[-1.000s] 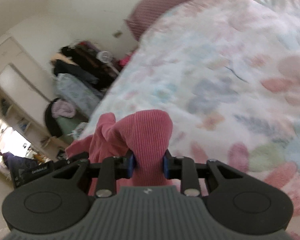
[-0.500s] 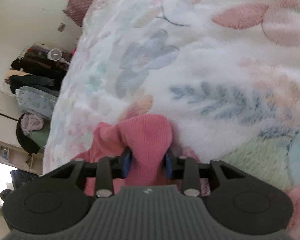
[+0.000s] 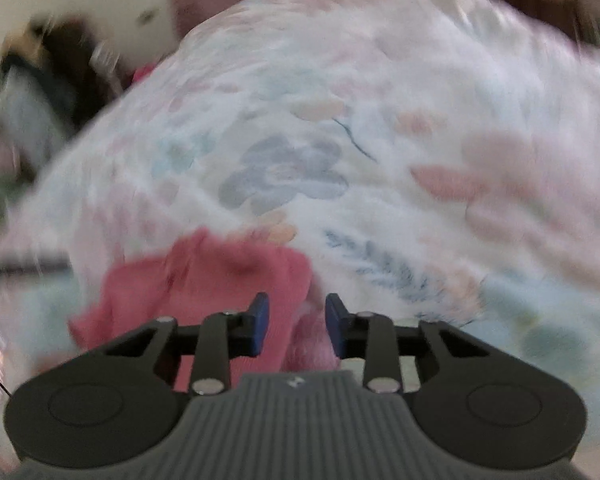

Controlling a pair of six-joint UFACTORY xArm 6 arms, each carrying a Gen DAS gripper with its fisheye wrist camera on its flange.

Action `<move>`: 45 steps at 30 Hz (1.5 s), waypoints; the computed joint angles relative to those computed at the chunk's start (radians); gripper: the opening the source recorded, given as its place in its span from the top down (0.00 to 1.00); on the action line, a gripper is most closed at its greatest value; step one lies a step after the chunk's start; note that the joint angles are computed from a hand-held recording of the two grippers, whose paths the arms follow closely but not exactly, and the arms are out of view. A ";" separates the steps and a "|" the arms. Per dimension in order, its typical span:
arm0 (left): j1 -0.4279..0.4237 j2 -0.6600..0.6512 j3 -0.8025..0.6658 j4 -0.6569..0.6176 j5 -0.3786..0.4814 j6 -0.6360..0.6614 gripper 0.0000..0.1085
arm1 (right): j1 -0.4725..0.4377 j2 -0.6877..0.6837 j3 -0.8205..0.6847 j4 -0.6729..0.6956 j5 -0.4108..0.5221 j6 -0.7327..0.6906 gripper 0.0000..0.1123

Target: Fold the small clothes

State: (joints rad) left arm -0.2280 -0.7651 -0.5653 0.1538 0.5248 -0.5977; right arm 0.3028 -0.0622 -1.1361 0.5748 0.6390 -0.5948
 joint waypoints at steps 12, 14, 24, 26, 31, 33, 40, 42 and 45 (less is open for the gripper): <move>-0.229 0.106 -0.019 0.292 0.154 -0.211 0.76 | 0.110 -0.171 0.283 -0.205 -0.140 0.015 0.90; -0.200 0.084 0.013 0.223 0.123 -0.194 0.76 | 0.103 -0.169 0.286 -0.186 -0.119 0.008 0.90; -0.188 -0.013 0.034 0.123 0.264 -0.123 0.76 | 0.074 -0.220 0.312 -0.268 -0.065 0.117 0.90; -0.215 -0.076 0.049 0.115 0.294 -0.135 0.77 | 0.061 -0.273 0.335 -0.242 -0.039 0.087 0.90; -0.337 -0.172 0.062 0.191 0.245 -0.303 0.77 | 0.036 -0.426 0.394 -0.097 0.074 -0.008 0.88; -0.379 -0.145 0.053 0.226 0.213 -0.348 0.77 | 0.046 -0.463 0.417 -0.082 0.081 -0.012 0.87; -0.477 -0.033 0.050 0.242 0.302 -0.444 0.85 | 0.065 -0.489 0.482 -0.189 0.118 0.044 0.87; -0.481 -0.042 0.084 0.200 0.302 -0.459 0.85 | 0.060 -0.488 0.512 -0.215 0.116 0.053 0.87; -0.489 -0.054 0.105 0.200 0.300 -0.486 0.85 | 0.047 -0.480 0.547 -0.220 0.113 0.065 0.85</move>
State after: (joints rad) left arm -0.7174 -0.8196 -0.4599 0.3536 0.8249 -1.0837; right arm 0.3499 -0.5418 -0.5892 0.3548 0.7519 -0.5296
